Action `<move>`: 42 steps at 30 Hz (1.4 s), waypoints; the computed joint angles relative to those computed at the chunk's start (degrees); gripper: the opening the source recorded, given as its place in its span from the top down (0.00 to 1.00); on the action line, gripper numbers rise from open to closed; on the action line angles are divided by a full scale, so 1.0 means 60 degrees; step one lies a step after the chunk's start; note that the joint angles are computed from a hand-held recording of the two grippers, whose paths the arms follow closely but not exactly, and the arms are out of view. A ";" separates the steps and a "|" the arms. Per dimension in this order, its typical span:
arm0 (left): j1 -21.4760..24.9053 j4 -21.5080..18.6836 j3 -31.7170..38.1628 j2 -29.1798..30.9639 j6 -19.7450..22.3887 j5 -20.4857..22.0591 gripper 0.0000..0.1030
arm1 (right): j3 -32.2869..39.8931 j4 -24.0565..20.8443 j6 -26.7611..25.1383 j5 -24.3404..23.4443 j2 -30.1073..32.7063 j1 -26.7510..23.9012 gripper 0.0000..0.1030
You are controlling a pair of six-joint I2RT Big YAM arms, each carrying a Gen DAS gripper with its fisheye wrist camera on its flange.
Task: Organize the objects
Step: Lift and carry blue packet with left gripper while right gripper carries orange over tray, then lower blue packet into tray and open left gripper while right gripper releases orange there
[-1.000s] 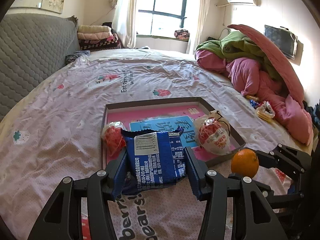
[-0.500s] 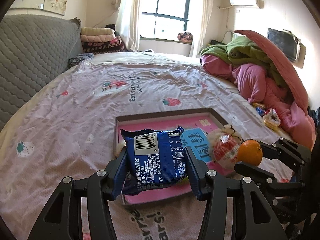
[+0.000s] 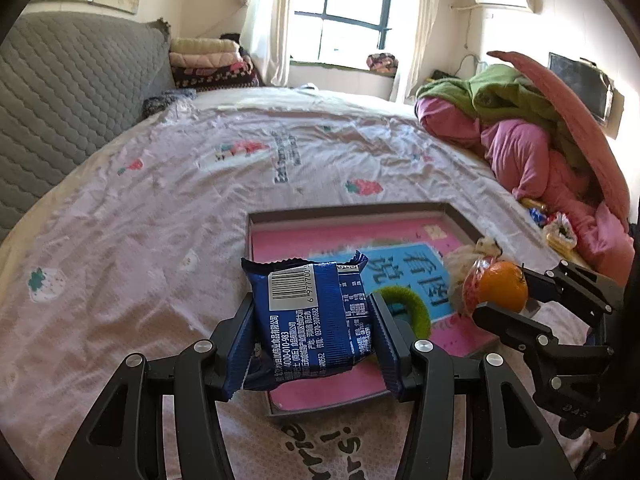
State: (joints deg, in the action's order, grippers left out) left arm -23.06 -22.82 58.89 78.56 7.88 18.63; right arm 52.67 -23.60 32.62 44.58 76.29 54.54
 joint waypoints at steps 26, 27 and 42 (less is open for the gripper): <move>-0.0561 -0.0023 -0.0272 0.0764 0.0252 -0.0588 0.47 | 0.0201 0.0052 -0.0111 -0.1047 0.0852 -0.0499 0.63; -0.0566 -0.0002 -0.0277 0.0762 0.0247 -0.0586 0.47 | 0.0219 0.0035 -0.0123 -0.1070 0.0889 -0.0507 0.63; -0.0548 -0.0061 -0.0280 0.0784 0.0238 -0.0565 0.47 | 0.0328 -0.0402 0.0209 -0.1429 0.1110 -0.0657 0.63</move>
